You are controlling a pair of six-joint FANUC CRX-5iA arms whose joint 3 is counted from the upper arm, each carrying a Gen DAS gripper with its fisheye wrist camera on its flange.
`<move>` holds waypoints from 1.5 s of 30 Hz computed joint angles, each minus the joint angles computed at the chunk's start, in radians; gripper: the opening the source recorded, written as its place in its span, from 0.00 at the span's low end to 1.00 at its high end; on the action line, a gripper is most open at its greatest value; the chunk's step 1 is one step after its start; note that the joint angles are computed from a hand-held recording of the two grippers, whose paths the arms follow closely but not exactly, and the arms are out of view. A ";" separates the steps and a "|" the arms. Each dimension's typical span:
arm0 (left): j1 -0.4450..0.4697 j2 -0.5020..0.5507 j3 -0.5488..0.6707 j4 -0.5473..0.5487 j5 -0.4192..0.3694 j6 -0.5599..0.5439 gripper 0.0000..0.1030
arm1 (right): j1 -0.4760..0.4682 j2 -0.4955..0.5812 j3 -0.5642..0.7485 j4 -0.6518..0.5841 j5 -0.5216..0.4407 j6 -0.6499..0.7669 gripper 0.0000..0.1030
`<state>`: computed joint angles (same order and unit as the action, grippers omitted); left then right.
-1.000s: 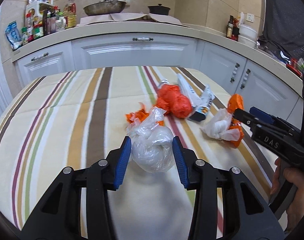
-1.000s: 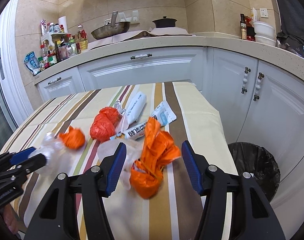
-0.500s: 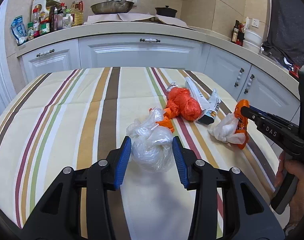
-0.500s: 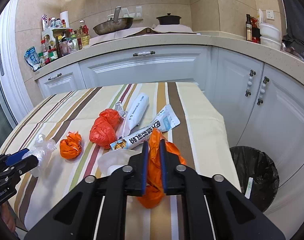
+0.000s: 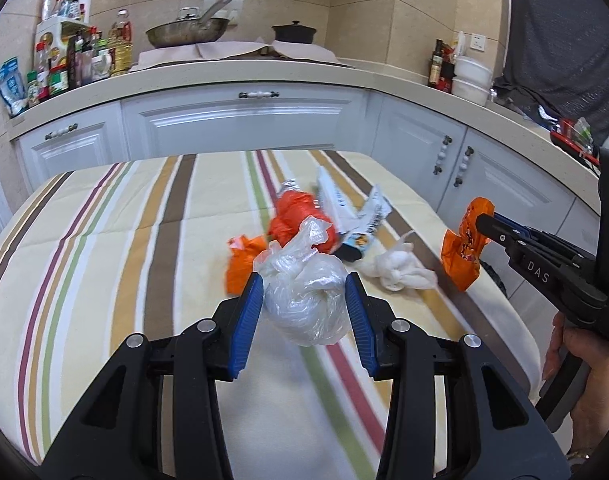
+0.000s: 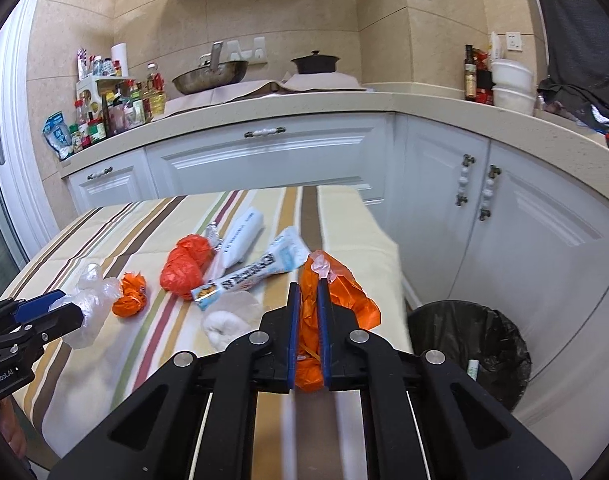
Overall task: Collect trash
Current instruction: 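Release clear bag from left tool over bin while right tool drops orange bag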
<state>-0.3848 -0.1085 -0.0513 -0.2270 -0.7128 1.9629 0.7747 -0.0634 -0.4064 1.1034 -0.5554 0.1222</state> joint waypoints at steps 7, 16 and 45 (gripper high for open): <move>-0.064 0.076 0.072 0.023 0.025 -0.042 0.40 | -0.042 -0.066 -0.069 0.072 -0.016 -0.068 0.09; -0.159 0.231 0.235 0.002 0.041 -0.056 0.40 | -0.122 -0.132 -0.143 0.143 -0.049 -0.116 0.09; -0.265 0.799 0.975 -0.001 -0.319 -0.065 0.57 | -0.429 -0.101 -0.231 0.285 0.147 -0.291 0.54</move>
<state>-0.6501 0.6908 0.9241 -0.2276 -1.0318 1.8979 0.3452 -0.1644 -0.6376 1.3888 -0.4088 -0.1683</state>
